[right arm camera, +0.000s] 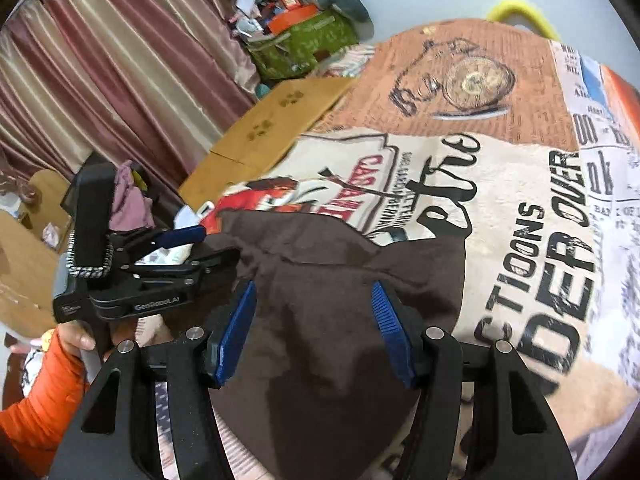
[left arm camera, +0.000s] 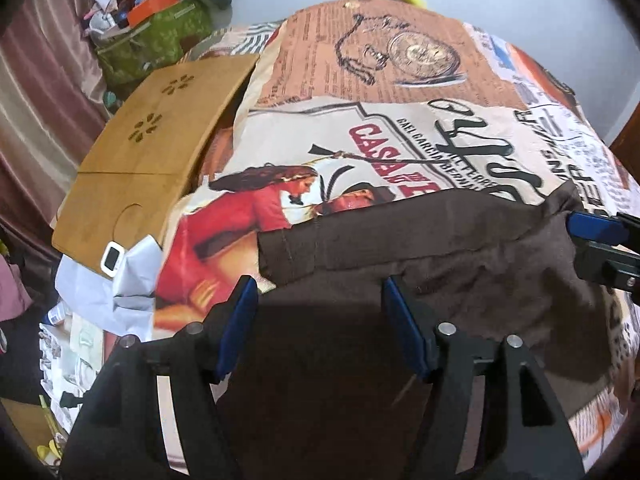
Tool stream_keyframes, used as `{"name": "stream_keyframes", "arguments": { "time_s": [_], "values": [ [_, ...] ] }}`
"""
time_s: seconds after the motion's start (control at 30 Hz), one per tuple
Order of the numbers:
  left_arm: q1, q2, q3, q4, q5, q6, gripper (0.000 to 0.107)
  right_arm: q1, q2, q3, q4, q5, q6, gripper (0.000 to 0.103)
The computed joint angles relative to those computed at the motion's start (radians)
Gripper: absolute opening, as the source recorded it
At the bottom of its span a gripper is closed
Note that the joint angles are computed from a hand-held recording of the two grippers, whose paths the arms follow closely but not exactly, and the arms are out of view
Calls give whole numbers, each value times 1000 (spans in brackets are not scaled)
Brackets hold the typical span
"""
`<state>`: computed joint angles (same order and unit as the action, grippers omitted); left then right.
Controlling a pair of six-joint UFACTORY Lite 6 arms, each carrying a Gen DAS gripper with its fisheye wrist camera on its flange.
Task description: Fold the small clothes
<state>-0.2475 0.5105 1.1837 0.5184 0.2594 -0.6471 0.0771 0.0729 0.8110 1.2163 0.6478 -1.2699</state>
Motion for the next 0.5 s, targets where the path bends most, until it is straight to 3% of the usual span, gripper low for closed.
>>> {"name": "stream_keyframes", "arguments": {
  "time_s": [0.1,0.23,0.43,0.5],
  "values": [
    [13,43,16,-92,-31,77,66,-14,68,8,70,-43,-42,56],
    [18,35,-4,-68,-56,47,66,-60,59,-30,169,-62,-101,56],
    [40,-70,-63,-88,-47,44,66,-61,-67,-76,26,-164,-4,56],
    [48,-140,-105,-144,-53,94,66,-91,-133,-101,-24,-144,25,56]
  ]
}}
